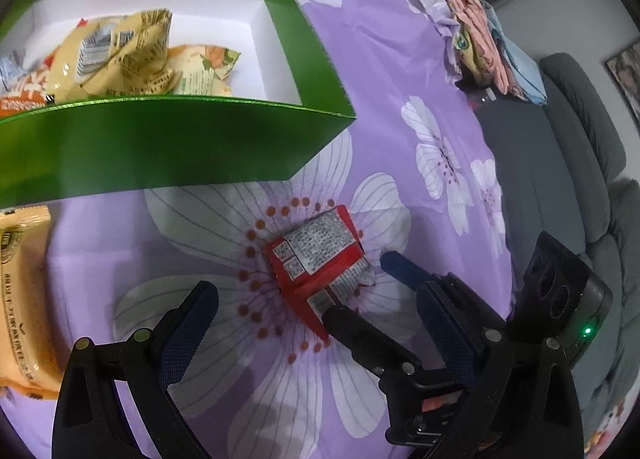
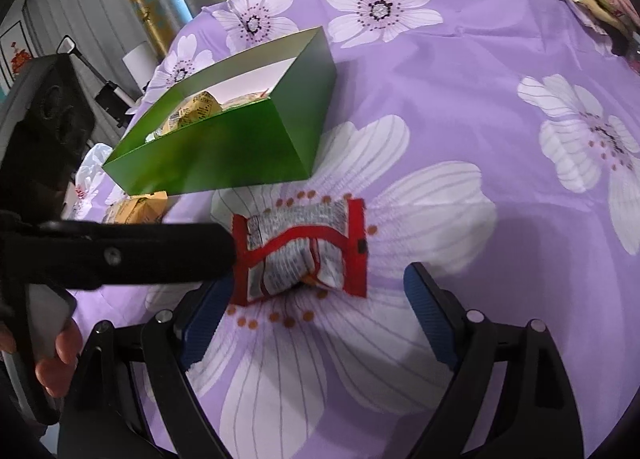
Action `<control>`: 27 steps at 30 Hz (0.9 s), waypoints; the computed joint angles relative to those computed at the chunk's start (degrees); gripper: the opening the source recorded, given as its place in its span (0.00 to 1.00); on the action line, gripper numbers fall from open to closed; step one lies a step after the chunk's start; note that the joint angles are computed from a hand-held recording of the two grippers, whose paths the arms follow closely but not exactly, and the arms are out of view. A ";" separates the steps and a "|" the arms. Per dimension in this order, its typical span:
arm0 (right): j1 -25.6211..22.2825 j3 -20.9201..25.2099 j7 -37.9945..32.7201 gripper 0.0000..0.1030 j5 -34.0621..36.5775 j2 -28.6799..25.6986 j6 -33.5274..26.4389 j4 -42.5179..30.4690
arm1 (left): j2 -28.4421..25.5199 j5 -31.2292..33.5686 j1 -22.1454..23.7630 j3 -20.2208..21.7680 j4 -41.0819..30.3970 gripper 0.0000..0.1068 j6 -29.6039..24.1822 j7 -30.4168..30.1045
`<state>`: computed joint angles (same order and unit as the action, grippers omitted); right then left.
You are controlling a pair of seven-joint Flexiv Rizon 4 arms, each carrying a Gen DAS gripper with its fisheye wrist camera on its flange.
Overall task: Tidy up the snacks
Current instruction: 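Grasp the red-and-silver packet with the right gripper, then lift the red-and-silver packet and carry it over the green box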
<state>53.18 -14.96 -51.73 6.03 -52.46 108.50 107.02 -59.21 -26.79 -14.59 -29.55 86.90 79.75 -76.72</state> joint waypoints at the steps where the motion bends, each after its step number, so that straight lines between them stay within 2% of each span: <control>1: -1.11 1.04 -0.30 0.85 -0.74 -0.06 0.15 -0.42 | -0.22 -0.09 0.24 -0.35 -0.12 0.87 -0.16 0.14; 3: -2.42 2.15 -0.76 0.85 -1.75 -0.23 0.05 -1.19 | -0.59 -0.16 0.67 -0.97 -0.35 0.76 -0.67 0.73; 6: -4.22 3.91 -1.23 0.82 -2.81 -0.52 0.18 -2.11 | -0.67 -0.04 -0.40 0.43 -1.19 0.69 -1.43 0.41; 7: -4.21 3.89 -1.30 0.79 -2.87 -0.64 0.20 -2.27 | -0.78 -0.03 -0.52 0.52 -1.37 0.67 -1.41 0.50; 10: -5.50 5.31 -1.71 0.57 -3.62 -0.69 0.46 -2.49 | -1.13 -0.04 -0.75 0.72 -1.98 0.57 -2.08 0.81; 11: -6.08 6.01 -1.93 0.54 -4.10 -0.69 0.37 -2.67 | -1.25 -0.13 -0.99 1.00 -2.25 0.57 -2.17 0.67; 15: -4.52 4.49 -2.08 0.53 -3.63 -0.70 -0.21 -2.58 | -1.34 -0.28 -0.78 0.79 -2.10 0.51 -1.78 1.15; 16: -5.43 5.54 -2.46 0.47 -4.23 -0.65 0.35 -2.51 | -1.24 -0.31 -0.55 0.70 -1.79 0.49 -1.73 1.29; 17: -5.47 5.67 -2.77 0.38 -3.93 -0.64 0.27 -2.59 | -1.19 -0.28 -0.46 0.71 -1.70 0.49 -1.86 1.43; 18: -7.04 7.66 -2.95 0.38 -5.47 -0.76 1.30 -2.63 | -1.08 -0.22 -0.43 0.64 -1.41 0.48 -1.53 1.60; 22: -7.59 8.79 -3.45 0.36 -4.83 -0.81 2.46 -2.58 | -0.58 -0.08 0.01 0.20 -0.39 0.48 -0.79 1.94; 27: -5.59 8.08 -4.23 0.36 -3.39 -0.18 3.03 -1.88 | 1.20 0.29 1.23 -0.93 3.08 0.48 1.59 2.11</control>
<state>47.59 -6.89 -55.96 2.63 -52.64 111.53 105.14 -58.01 -26.51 -13.35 -30.48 89.98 81.34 -74.60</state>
